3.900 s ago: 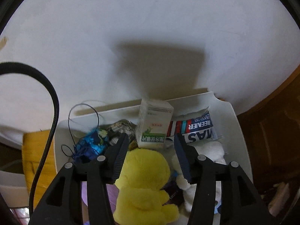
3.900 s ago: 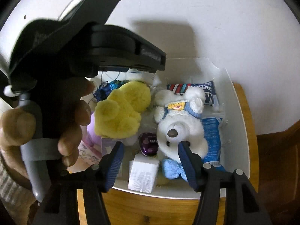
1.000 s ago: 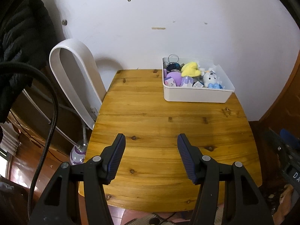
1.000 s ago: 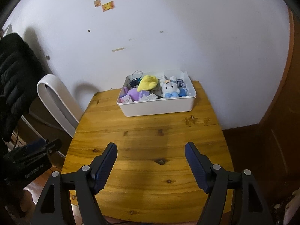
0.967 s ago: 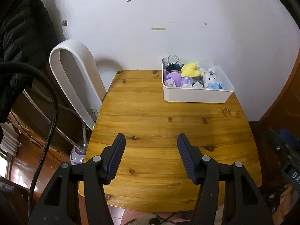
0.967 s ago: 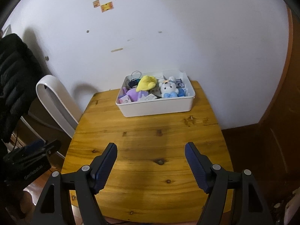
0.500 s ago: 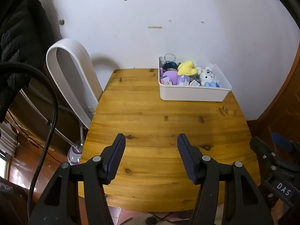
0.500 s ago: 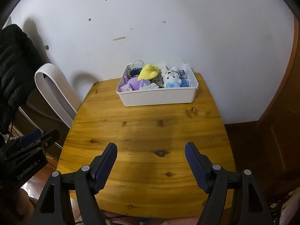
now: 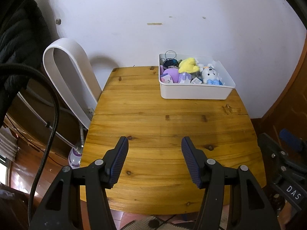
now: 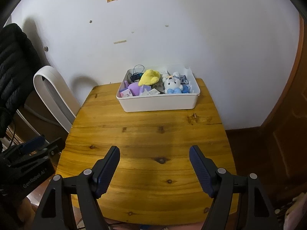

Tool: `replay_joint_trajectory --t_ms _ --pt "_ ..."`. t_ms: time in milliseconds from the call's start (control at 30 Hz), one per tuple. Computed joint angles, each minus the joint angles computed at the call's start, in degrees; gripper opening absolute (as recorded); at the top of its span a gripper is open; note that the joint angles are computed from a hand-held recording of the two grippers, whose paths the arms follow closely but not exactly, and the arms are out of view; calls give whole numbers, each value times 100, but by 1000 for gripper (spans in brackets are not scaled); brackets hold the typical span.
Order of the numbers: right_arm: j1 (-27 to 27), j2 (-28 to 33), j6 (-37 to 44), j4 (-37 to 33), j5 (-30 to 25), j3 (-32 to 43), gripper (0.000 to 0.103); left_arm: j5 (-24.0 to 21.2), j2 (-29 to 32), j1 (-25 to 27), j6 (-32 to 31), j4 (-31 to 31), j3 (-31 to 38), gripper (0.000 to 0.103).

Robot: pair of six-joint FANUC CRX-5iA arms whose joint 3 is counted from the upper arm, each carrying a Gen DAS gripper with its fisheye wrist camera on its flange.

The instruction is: Organize objects

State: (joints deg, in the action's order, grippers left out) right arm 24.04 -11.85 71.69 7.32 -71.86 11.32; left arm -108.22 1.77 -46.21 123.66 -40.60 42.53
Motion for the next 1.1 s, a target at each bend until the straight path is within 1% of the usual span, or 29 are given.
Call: replay_joint_trajectory --t_ms 367,800,1100 --pt "115 -17 -68 121 44 -19 76 -17 23 -79 105 -56 10 62" --pt "49 11 38 -35 -50 41 76 -35 61 -126 205 -58 14 62" --pt "6 4 78 -91 -62 44 76 27 -23 -58 131 9 -77 62"
